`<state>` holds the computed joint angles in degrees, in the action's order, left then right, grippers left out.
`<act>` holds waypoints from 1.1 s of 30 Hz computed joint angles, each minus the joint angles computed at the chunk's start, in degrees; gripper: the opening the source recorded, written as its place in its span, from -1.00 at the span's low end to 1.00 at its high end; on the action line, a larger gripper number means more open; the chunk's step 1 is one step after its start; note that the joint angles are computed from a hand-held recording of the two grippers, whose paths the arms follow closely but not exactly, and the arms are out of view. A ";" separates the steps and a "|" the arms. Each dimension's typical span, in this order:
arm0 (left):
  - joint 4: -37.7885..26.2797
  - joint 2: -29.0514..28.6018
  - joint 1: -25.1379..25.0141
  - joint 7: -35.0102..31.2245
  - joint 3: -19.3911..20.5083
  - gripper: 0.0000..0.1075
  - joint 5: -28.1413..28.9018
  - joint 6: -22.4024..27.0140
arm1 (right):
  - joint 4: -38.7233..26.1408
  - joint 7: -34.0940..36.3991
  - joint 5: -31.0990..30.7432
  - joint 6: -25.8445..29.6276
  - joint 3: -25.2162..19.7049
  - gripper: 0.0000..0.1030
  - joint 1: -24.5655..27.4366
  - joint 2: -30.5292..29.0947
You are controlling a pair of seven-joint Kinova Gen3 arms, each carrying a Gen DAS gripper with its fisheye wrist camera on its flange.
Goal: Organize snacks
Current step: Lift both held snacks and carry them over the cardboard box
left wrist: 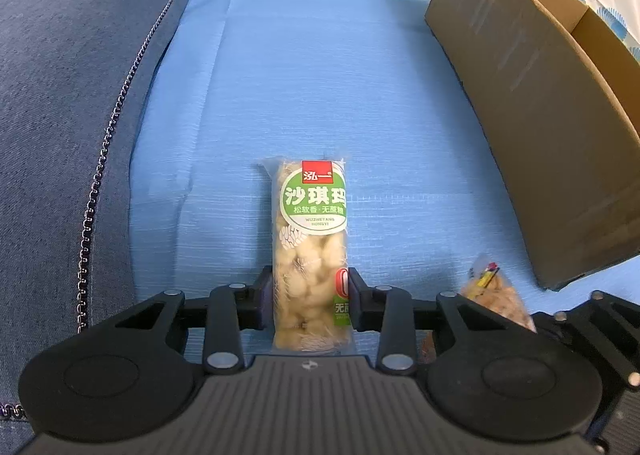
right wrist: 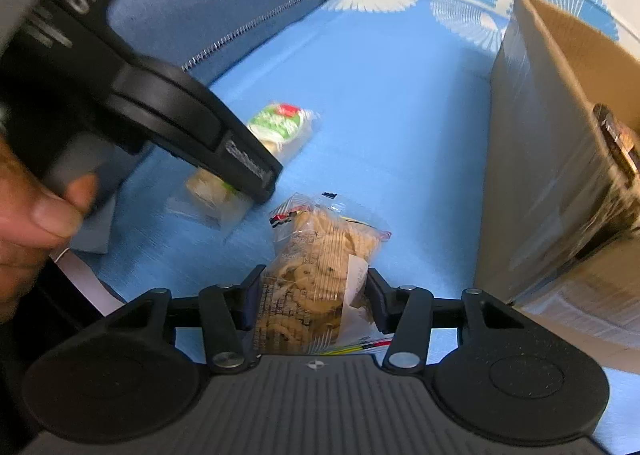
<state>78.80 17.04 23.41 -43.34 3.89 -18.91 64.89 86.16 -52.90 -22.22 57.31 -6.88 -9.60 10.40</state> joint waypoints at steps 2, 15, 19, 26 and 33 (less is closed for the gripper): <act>0.60 -0.73 0.18 0.74 -0.37 -0.27 -0.12 -0.77 | 0.44 1.20 -1.06 -0.54 -0.11 0.03 0.46 -1.01; 5.12 -7.25 2.83 17.70 0.47 -0.27 -13.84 -9.07 | 1.00 10.72 -9.71 -1.87 2.00 0.03 2.08 -8.00; 5.70 -8.20 4.56 24.35 1.09 -0.27 -20.55 -10.50 | 0.83 12.47 -11.84 -2.71 3.34 0.03 2.47 -9.08; 5.86 -8.30 7.10 33.08 2.37 -0.27 -30.84 -12.19 | 0.50 13.92 -15.30 -6.03 5.42 0.03 4.23 -9.79; 4.39 -6.82 10.32 37.30 2.80 -0.27 -38.98 -15.04 | -1.79 11.29 -15.90 -7.35 6.72 0.03 7.46 -7.76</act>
<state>83.19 10.22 33.73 -6.04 6.69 -57.89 49.85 84.37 -41.60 -38.12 49.96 -0.17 -2.14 2.64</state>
